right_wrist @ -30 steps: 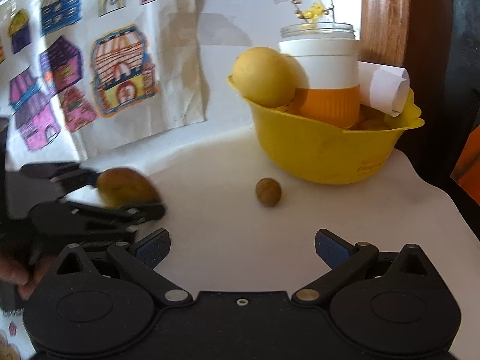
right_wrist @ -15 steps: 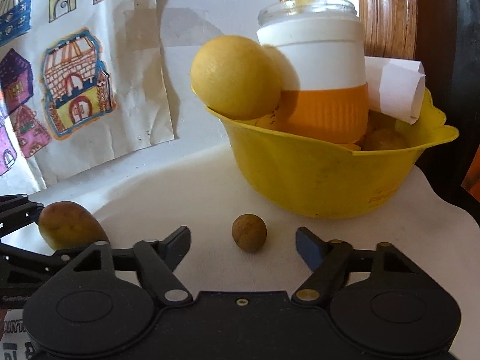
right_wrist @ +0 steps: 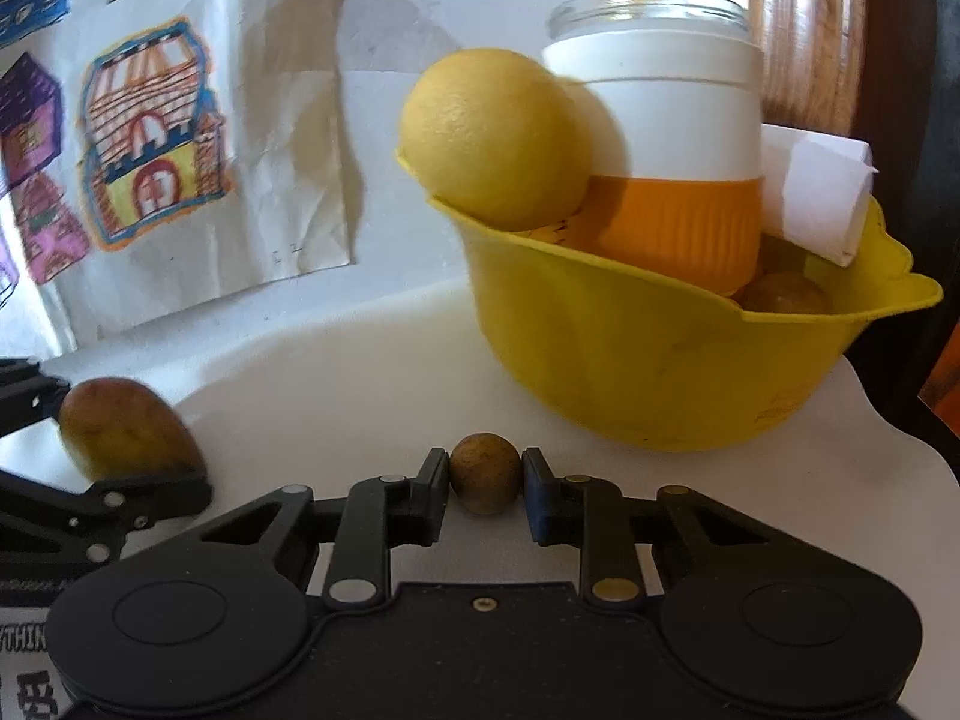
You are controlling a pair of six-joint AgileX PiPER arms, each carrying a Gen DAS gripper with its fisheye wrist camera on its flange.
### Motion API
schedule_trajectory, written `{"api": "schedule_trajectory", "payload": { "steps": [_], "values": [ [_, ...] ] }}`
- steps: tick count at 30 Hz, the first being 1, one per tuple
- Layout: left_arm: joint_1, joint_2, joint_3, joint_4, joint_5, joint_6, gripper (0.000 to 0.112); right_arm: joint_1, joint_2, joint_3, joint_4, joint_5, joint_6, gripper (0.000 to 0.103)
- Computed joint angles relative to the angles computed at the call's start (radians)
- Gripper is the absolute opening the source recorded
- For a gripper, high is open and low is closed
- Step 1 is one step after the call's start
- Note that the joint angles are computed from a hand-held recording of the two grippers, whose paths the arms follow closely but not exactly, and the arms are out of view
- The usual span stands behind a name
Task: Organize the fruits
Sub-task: 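Grasp the small brown round fruit with the right tool, then carry the pear with the left tool while the right tool carries the brown fruit over the tray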
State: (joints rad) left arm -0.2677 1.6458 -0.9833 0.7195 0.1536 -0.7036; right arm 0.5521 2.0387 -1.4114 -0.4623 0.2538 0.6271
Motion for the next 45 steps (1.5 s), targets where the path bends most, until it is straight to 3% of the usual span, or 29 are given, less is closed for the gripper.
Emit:
{"api": "schedule_trajectory", "payload": {
  "steps": [9, 12, 19, 27, 38, 45],
  "values": [
    [-0.002, -0.011, 0.005, -0.026, 0.015, 0.027, 0.069, 0.051, -0.086, 0.083, 0.23, 0.021, -0.261, 0.027],
    [-0.003, -0.033, 0.02, -0.041, 0.024, 0.044, 0.069, 0.074, -0.122, 0.108, 0.246, 0.041, -0.28, 0.027],
    [-0.009, -0.146, 0.08, -0.041, 0.05, 0.043, 0.069, 0.136, -0.237, 0.154, 0.182, 0.093, -0.208, 0.027],
    [-0.057, -0.335, 0.142, -0.083, 0.124, 0.072, 0.069, 0.246, -0.417, 0.19, -0.023, 0.209, 0.002, 0.027],
    [-0.23, -0.634, 0.16, -0.099, 0.356, 0.064, 0.069, 0.519, -0.662, 0.197, -0.273, 0.498, 0.292, 0.027],
    [-0.484, -0.809, 0.152, 0.051, 0.618, -0.098, 0.069, 0.759, -0.71, 0.119, -0.412, 0.725, 0.441, 0.027]
  ]
}}
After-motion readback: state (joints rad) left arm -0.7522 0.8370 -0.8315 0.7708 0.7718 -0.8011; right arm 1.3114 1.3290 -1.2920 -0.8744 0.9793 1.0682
